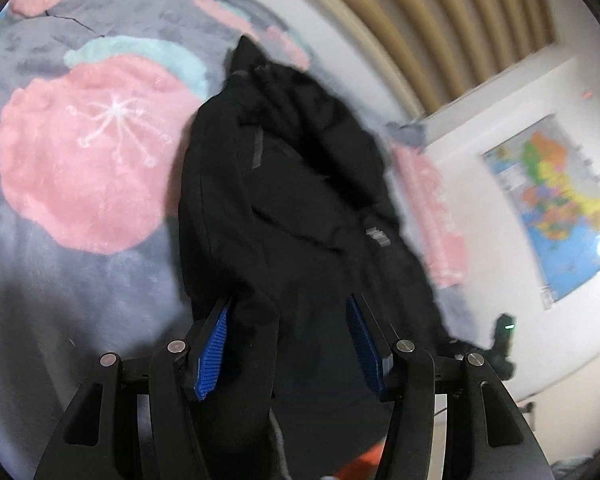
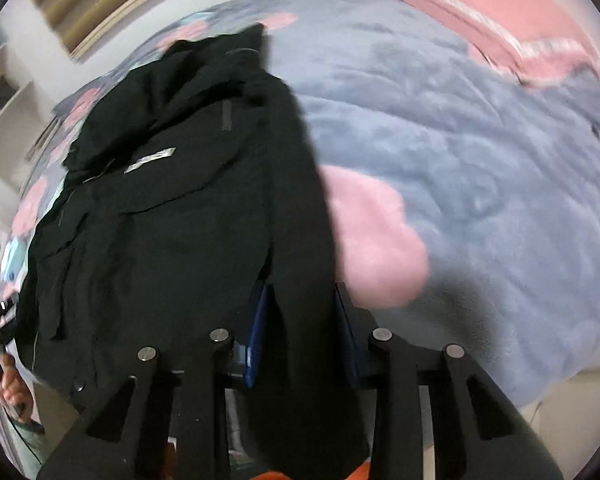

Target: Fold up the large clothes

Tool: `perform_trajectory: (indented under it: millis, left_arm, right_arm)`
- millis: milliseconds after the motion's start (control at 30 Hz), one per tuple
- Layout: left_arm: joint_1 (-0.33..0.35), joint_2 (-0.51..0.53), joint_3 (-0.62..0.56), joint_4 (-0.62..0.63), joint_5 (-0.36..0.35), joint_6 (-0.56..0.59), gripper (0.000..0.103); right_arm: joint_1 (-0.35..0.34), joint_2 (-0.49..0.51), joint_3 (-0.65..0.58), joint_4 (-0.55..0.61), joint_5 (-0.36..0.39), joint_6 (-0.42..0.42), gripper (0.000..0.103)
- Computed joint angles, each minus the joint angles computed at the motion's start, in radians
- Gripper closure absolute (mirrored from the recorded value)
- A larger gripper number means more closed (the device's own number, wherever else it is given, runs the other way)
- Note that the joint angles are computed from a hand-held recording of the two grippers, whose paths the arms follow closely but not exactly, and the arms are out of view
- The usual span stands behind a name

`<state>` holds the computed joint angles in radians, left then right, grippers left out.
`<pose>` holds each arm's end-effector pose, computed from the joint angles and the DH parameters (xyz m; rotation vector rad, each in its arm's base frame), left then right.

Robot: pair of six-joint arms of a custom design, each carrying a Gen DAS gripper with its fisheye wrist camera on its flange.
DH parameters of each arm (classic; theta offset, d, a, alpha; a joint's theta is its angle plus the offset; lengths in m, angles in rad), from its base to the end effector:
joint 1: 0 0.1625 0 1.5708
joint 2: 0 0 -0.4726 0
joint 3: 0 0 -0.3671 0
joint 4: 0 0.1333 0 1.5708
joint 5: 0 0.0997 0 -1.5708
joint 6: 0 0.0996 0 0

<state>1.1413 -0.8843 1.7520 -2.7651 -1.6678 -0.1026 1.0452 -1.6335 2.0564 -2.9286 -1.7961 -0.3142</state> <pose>-0.1637 -0.6544 0.1861 -0.5003 -2.8895 0.4287 -0.1259 -0.4385 0.5061 -0.3871 -2.3578 0.9895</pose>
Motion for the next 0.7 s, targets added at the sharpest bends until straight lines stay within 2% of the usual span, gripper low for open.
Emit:
perform_trajectory:
  millis: [67, 133, 233, 267, 333, 400, 433, 467, 533, 567, 633, 700]
  left_arm:
    - [0.025, -0.009, 0.023, -0.060, -0.153, 0.007, 0.046]
    - [0.031, -0.012, 0.028, -0.074, -0.201, 0.007, 0.046]
    - [0.036, -0.004, 0.033, -0.062, -0.163, -0.011, 0.046]
    - [0.046, 0.003, 0.034, -0.050, -0.168, -0.031, 0.046]
    - [0.043, -0.002, 0.056, -0.047, -0.121, -0.041, 0.046]
    - [0.016, -0.027, 0.097, -0.039, -0.009, -0.043, 0.046]
    - [0.001, -0.038, 0.112, -0.025, 0.040, -0.038, 0.046]
    - [-0.028, -0.055, 0.138, -0.009, 0.130, -0.031, 0.046]
    - [-0.063, -0.070, 0.167, -0.005, 0.224, -0.009, 0.046]
    - [-0.077, -0.074, 0.179, -0.011, 0.246, -0.002, 0.046]
    - [-0.080, -0.065, 0.173, -0.034, 0.221, -0.014, 0.047]
    - [-0.066, -0.065, 0.172, -0.079, 0.144, -0.014, 0.075]
  right_arm:
    - [0.005, -0.015, 0.002, 0.033, 0.070, -0.006, 0.066]
    - [0.012, -0.016, 0.000, 0.061, 0.098, -0.005, 0.066]
    - [-0.010, -0.004, -0.005, 0.106, 0.133, 0.025, 0.066]
    - [-0.019, 0.000, -0.006, 0.120, 0.131, 0.036, 0.066]
    - [-0.023, 0.006, 0.005, 0.122, 0.107, 0.045, 0.065]
    - [-0.017, 0.001, 0.022, 0.113, 0.074, 0.027, 0.064]
    - [-0.004, -0.002, 0.030, 0.105, 0.035, 0.006, 0.063]
    - [0.004, 0.003, 0.028, 0.103, 0.000, -0.011, 0.060]
    - [0.030, 0.009, 0.046, 0.091, -0.088, -0.042, 0.050]
    - [0.029, 0.008, 0.057, 0.075, -0.084, -0.058, 0.050]
    - [0.023, -0.002, 0.064, 0.061, -0.043, -0.057, 0.050]
    - [0.007, -0.028, 0.067, 0.060, 0.061, -0.053, 0.059]
